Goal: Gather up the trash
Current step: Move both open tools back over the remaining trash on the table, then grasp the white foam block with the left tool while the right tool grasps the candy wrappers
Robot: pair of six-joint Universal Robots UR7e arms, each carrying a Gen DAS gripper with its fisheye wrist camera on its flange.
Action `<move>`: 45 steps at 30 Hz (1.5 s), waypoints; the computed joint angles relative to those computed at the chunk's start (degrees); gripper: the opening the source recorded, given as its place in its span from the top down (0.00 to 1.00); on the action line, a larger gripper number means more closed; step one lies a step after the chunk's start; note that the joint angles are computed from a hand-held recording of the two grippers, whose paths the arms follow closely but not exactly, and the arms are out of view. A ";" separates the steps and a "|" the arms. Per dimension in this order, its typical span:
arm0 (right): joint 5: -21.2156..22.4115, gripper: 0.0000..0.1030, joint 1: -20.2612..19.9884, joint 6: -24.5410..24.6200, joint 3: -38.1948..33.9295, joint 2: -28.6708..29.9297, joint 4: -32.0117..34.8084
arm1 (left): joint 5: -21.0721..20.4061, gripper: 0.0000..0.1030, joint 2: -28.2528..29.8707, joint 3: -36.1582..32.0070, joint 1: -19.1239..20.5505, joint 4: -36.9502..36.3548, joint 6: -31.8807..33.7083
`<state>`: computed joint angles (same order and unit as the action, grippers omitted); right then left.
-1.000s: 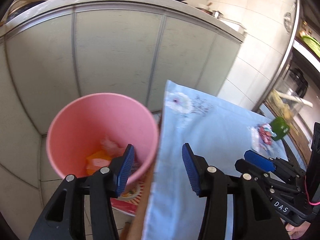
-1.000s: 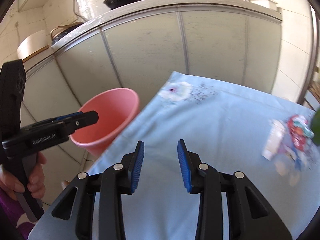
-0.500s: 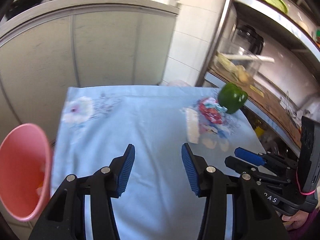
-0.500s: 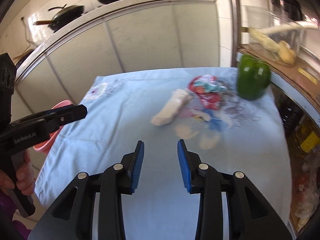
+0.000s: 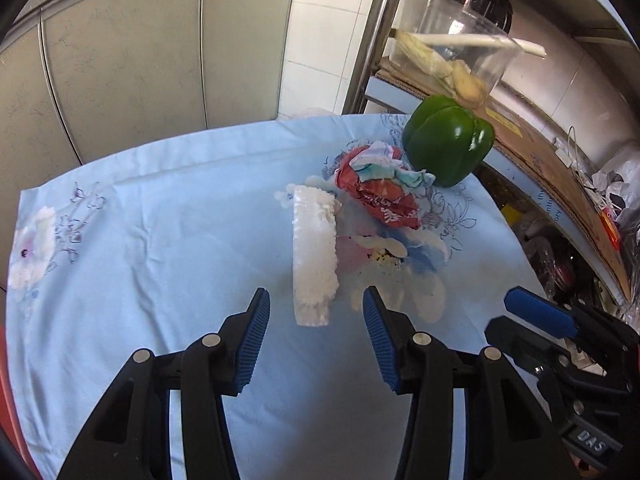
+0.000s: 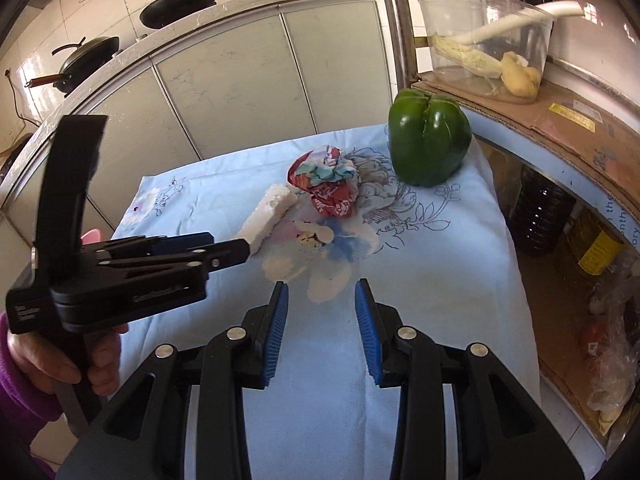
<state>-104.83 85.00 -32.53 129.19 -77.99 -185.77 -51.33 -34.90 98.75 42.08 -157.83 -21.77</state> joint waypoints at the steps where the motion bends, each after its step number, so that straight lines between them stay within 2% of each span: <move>1: -0.02 0.66 -0.13 0.26 -0.12 0.06 0.09 | -0.27 0.54 0.39 -0.53 0.26 -0.02 0.14; 4: -0.15 0.66 -0.15 0.76 -0.60 0.36 0.34 | 0.33 0.55 1.32 -1.72 0.74 0.07 0.80; 5: -0.19 0.65 -0.15 0.88 -0.86 0.56 0.39 | 0.57 0.61 1.56 -2.04 0.91 0.54 0.76; 7: -0.11 0.58 -0.14 0.83 -1.36 0.88 0.47 | 1.61 0.74 2.12 -2.26 0.91 -0.18 1.70; 8: 0.06 0.57 -0.07 0.63 -1.77 1.22 0.50 | 1.81 0.76 2.24 -2.27 0.94 -0.51 2.18; 16: 0.48 0.52 1.97 -1.19 -6.92 4.75 0.92 | 3.20 0.77 -1.66 3.76 -0.52 -4.73 0.87; 23: -3.70 0.51 4.40 -3.94 -14.94 11.47 1.07 | 2.33 0.77 -7.43 10.88 -1.44 -7.55 -2.72; 27: -6.93 0.49 4.24 -3.98 -19.02 14.81 4.95 | 1.95 0.77 -9.15 12.95 -1.81 -8.08 -3.70; 29: -6.76 0.45 3.81 -3.11 -20.04 15.48 6.86 | 1.78 0.76 -9.67 13.66 -1.85 -8.42 -4.06; 31: -5.74 0.45 3.40 -2.12 -20.32 15.51 8.19 | 1.67 0.77 -10.08 14.32 -1.86 -8.73 -4.55; 34: -4.62 0.46 3.44 -3.21 -19.74 15.36 8.22 | 1.73 0.77 -10.23 14.60 -1.83 -8.91 -5.00; 37: -3.59 0.55 3.41 -4.44 -18.59 14.70 7.61 | 2.07 0.77 -10.71 15.43 -2.08 -9.46 -5.62; 39: -2.71 0.57 3.34 -4.38 -17.61 13.88 7.24 | 2.43 0.77 -11.01 15.85 -2.38 -9.59 -6.10; 45: -0.12 0.58 3.77 -4.55 -12.51 10.18 5.34 | 4.45 0.77 -12.73 18.09 -4.20 -9.62 -8.39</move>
